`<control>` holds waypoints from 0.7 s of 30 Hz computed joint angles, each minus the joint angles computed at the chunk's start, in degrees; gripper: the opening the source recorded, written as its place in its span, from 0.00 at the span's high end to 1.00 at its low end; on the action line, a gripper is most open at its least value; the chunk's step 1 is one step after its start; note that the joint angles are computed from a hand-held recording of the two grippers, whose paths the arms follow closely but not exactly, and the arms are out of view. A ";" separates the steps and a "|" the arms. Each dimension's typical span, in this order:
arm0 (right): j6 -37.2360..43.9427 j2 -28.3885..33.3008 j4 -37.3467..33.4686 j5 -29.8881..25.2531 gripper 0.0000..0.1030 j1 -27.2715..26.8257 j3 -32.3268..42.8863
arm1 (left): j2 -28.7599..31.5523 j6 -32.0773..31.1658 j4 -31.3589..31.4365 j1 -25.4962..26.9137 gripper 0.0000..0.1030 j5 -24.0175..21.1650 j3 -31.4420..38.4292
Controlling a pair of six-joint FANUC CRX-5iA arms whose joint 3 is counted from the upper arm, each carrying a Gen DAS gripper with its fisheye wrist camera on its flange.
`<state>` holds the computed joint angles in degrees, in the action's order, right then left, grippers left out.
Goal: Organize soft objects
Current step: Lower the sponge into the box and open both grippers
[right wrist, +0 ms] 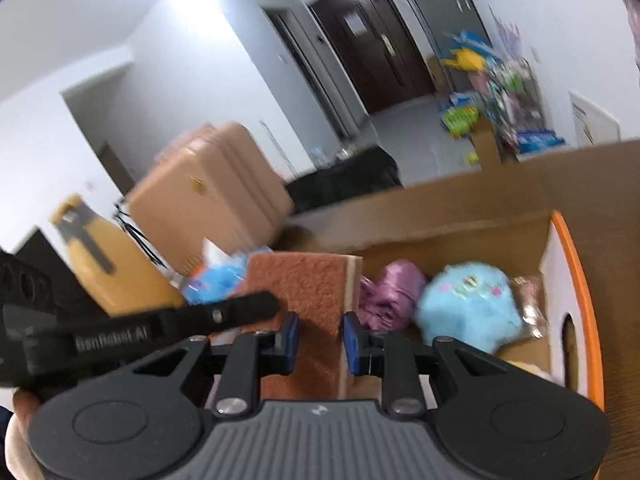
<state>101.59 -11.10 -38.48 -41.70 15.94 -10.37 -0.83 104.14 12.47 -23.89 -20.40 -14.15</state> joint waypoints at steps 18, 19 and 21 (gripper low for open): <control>-16.92 2.17 21.77 4.28 0.79 10.84 -4.46 | 2.96 -0.95 2.09 2.25 0.70 -5.18 -0.12; -19.46 1.63 24.61 5.01 0.81 11.89 -5.33 | 3.20 -0.27 1.68 1.98 0.70 -5.54 0.29; -29.28 -0.02 36.40 8.53 0.84 15.56 -9.30 | 3.97 1.25 -0.04 1.05 0.70 -6.26 1.55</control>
